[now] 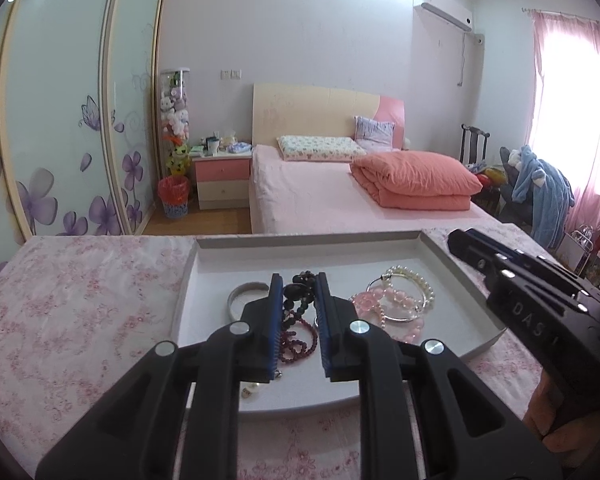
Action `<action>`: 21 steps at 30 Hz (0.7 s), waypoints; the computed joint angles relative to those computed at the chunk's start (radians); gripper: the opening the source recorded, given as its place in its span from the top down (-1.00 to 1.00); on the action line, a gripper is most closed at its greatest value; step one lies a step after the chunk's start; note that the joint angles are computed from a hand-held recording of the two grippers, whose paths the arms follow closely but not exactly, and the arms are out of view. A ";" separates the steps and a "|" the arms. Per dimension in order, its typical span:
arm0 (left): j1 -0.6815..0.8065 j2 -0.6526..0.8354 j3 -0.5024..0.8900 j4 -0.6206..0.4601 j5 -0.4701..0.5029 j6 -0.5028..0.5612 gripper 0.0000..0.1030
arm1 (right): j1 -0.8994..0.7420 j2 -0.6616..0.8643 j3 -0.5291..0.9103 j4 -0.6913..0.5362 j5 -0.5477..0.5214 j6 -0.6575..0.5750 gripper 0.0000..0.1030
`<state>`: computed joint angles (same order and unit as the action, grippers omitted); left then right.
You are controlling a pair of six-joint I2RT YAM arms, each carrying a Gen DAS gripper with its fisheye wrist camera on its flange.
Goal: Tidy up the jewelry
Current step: 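Carry the black bracelet and pearl earring into the grey tray and open both tools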
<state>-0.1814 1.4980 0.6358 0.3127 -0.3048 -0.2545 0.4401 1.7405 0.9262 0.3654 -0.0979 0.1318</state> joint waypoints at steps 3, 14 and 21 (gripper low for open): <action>0.010 0.049 0.024 0.011 0.017 0.001 0.68 | -0.009 0.042 0.037 -0.035 -0.023 0.000 0.69; 0.071 0.097 0.046 0.001 0.083 -0.037 0.51 | -0.061 0.047 0.065 -0.107 -0.096 0.085 0.08; 0.111 -0.047 -0.027 -0.040 0.072 -0.063 0.24 | -0.090 -0.025 0.024 -0.126 -0.110 0.107 0.08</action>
